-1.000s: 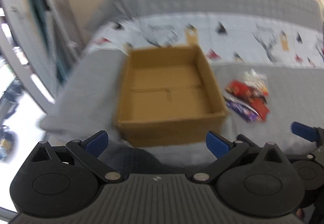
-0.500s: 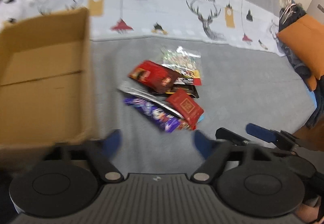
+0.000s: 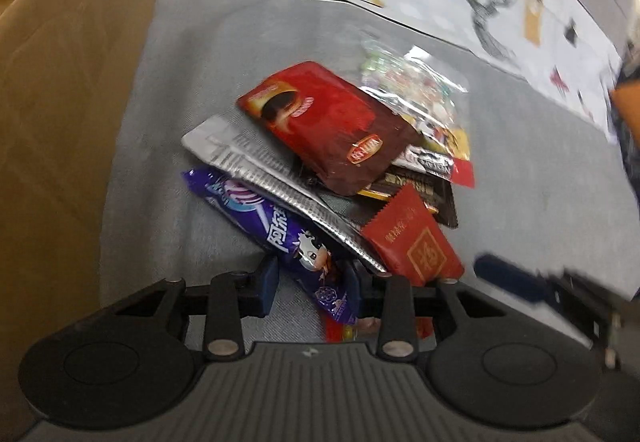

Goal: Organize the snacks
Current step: 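Grasp the purple candy bar with the left tool while the right tool grasps a red packet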

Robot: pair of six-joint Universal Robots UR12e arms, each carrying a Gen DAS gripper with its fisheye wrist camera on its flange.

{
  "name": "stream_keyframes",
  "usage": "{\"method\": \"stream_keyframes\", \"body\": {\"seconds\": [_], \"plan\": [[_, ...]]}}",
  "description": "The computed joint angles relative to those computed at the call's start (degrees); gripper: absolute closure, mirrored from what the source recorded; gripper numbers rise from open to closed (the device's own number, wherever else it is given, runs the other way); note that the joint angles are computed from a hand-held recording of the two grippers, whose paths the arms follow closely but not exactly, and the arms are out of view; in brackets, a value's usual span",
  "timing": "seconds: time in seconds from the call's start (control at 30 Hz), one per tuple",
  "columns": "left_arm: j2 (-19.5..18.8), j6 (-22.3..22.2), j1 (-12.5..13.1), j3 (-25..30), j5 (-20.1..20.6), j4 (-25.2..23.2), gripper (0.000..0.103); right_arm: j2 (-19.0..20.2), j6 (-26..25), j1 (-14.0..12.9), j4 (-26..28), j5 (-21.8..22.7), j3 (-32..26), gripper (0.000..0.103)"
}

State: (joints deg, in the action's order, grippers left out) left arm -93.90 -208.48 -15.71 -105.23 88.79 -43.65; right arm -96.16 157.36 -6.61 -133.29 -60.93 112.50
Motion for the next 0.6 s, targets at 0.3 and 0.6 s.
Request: {"method": "stream_keyframes", "body": {"seconds": [0.3,0.6], "plan": [[2.7,5.4,2.3,-2.4,-2.8,-1.6,0.082,1.3,-4.3,2.3,-0.7,-2.3,-0.3,0.095],[1.2,-0.5,3.2,-0.5,-7.6,-0.7,0.017,0.4,-7.1,2.7,-4.1,-6.2,1.0,0.033]]}}
